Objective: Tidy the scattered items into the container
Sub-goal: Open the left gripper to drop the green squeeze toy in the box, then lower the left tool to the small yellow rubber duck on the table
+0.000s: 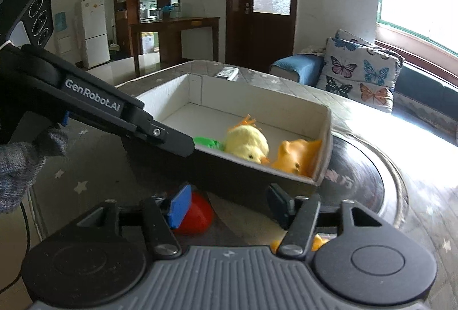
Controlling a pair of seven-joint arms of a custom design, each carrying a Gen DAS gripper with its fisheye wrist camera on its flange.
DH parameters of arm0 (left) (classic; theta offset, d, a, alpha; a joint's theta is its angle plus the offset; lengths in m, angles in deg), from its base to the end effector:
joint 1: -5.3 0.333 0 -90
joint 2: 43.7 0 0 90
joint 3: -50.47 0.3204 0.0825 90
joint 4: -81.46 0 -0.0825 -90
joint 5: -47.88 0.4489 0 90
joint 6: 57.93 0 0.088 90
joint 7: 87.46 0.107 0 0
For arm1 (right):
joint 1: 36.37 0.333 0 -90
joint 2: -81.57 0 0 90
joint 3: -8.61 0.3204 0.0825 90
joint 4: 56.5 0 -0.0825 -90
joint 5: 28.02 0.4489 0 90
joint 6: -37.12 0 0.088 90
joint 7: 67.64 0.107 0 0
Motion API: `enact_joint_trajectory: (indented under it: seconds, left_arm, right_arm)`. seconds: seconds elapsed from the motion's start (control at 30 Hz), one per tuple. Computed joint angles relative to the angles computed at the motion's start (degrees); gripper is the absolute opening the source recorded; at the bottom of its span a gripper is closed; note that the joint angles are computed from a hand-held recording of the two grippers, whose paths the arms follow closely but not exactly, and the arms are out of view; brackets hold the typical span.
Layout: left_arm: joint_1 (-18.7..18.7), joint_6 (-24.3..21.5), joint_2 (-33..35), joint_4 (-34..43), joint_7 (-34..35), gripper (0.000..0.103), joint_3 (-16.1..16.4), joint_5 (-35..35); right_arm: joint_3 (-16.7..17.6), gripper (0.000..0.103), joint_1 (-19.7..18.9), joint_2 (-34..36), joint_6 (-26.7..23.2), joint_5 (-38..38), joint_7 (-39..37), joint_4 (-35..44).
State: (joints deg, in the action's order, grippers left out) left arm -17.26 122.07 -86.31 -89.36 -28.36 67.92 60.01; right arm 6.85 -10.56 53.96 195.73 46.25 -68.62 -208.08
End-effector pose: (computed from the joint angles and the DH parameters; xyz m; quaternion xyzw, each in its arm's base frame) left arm 0.3807 -0.0676 0.4065 -0.7137 0.5499 -0.4113 0.1381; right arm 0.4357 0.1498 0.4081 -0.8433 0.2957 -0.1519 0.4222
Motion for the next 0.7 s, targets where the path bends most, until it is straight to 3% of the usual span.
enact_joint_trajectory:
  seconds: [0.2, 0.37, 0.7]
  left_arm:
    - [-3.79, 0.05, 1.50, 0.23, -0.25, 0.021, 0.61, -0.81]
    - [-5.60, -0.07, 3.80, 0.92, -1.01, 0.022, -0.12, -1.48]
    - [-12.16, 0.64, 8.78, 3.51, -0.62, 0.024, 3.65, -3.81]
  right_arm:
    - [-0.77, 0.062, -1.51, -2.43, 0.76, -1.95, 1.88, -3.02]
    - [-1.68, 0.070, -2.35, -3.15, 1.94, -3.31, 3.29, -4.49]
    - [-3.49, 0.083, -3.05, -0.99, 3.52, -2.30, 2.60, -4.22]
